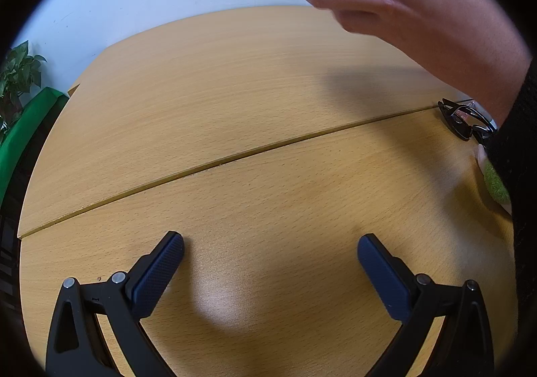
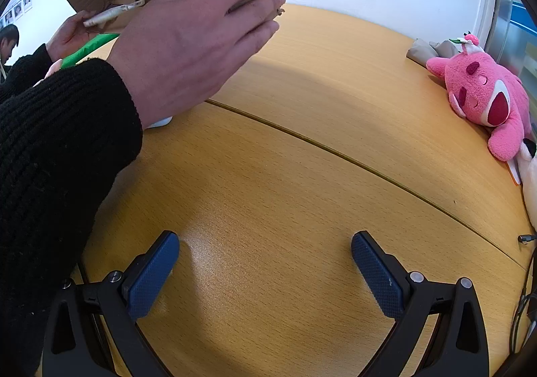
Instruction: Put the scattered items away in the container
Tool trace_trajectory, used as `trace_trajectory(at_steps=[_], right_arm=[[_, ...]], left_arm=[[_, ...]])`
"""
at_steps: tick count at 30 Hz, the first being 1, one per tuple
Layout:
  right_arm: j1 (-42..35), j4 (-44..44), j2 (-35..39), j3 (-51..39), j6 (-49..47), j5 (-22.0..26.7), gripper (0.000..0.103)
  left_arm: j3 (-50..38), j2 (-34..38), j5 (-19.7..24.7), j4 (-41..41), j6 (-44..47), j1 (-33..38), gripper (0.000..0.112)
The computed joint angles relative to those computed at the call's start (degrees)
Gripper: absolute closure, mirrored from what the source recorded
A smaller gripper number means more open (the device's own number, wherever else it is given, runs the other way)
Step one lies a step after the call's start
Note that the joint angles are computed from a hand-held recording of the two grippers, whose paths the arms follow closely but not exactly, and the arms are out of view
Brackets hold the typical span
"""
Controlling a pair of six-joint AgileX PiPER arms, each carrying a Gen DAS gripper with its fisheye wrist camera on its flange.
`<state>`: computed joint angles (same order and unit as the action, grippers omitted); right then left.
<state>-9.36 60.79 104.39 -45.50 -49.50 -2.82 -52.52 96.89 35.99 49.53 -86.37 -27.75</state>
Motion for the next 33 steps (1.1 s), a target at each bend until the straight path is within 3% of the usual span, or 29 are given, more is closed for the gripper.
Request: trace_trajectory(at_steps=[17, 33], right_arm=[[0.7, 10.3, 0.1, -0.1, -8.3, -1.3, 0.0], [1.1, 13.9, 0.2, -0.3, -10.6, -2.1, 0.0]], left_arm=[[-0.2, 0.1, -0.3, -0.1, 0.7, 0.3, 0.009], [0.2, -0.2, -1.8, -0.3, 2.8, 0.9, 0.009]])
